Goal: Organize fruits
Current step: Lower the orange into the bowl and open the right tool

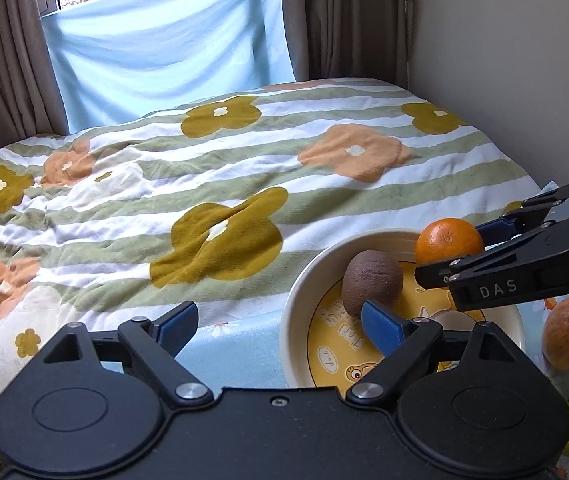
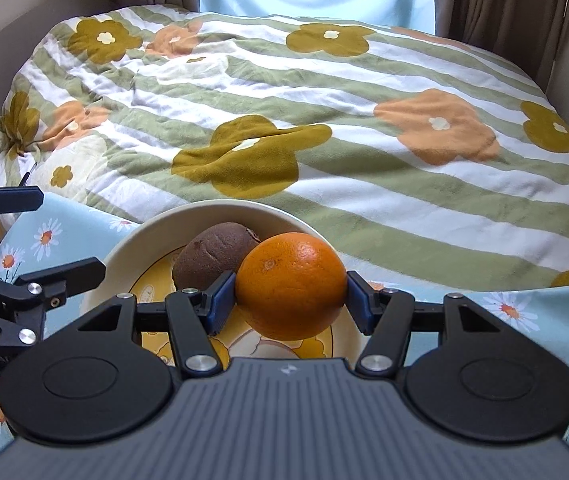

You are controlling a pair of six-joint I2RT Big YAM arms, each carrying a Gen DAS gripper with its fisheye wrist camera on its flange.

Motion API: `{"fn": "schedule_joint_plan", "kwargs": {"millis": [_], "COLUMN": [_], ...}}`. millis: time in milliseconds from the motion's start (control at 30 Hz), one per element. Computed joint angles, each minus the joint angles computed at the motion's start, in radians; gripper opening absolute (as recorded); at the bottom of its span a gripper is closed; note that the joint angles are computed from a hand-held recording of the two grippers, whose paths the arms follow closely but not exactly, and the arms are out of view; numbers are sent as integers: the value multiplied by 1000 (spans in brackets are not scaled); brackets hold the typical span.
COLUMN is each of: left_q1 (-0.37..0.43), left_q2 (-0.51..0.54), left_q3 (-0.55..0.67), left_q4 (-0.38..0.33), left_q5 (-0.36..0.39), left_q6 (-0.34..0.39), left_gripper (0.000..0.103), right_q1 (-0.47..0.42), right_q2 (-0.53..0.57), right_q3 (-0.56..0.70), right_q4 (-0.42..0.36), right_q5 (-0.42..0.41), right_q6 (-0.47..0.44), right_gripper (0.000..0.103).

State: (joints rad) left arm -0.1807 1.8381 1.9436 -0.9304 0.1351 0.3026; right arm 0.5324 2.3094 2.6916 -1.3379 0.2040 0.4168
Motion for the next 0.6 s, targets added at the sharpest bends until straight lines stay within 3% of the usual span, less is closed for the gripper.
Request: {"fn": "schedule_joint_plan", "kwargs": {"millis": [267,333,400,433,600], "left_q1": [12,13,14,16,19], "left_q2": [-12,-17,-28,-34,-61], "left_q3": [-14,-18,-32,-38,-54], "left_q4": [-2,3,15,19,21], "left_q5": [-6,-6,-10,-12,-23], "left_q6": [-10,-14,-20,-25,-48], "left_gripper": [92,92,92,92,92], "right_q1": [4,10,16,18,20], "right_q2": [-4,-39,-38,-39,-67], "right_q3": [-40,-106,-98,-96,-118], "right_q4": [27,85,87,86,81], "right_q5": [-2,23,58,73,74], "right_q6": [-57,-76,-100,-102,-81], "right_gripper": [74,82,98,101,102]}}
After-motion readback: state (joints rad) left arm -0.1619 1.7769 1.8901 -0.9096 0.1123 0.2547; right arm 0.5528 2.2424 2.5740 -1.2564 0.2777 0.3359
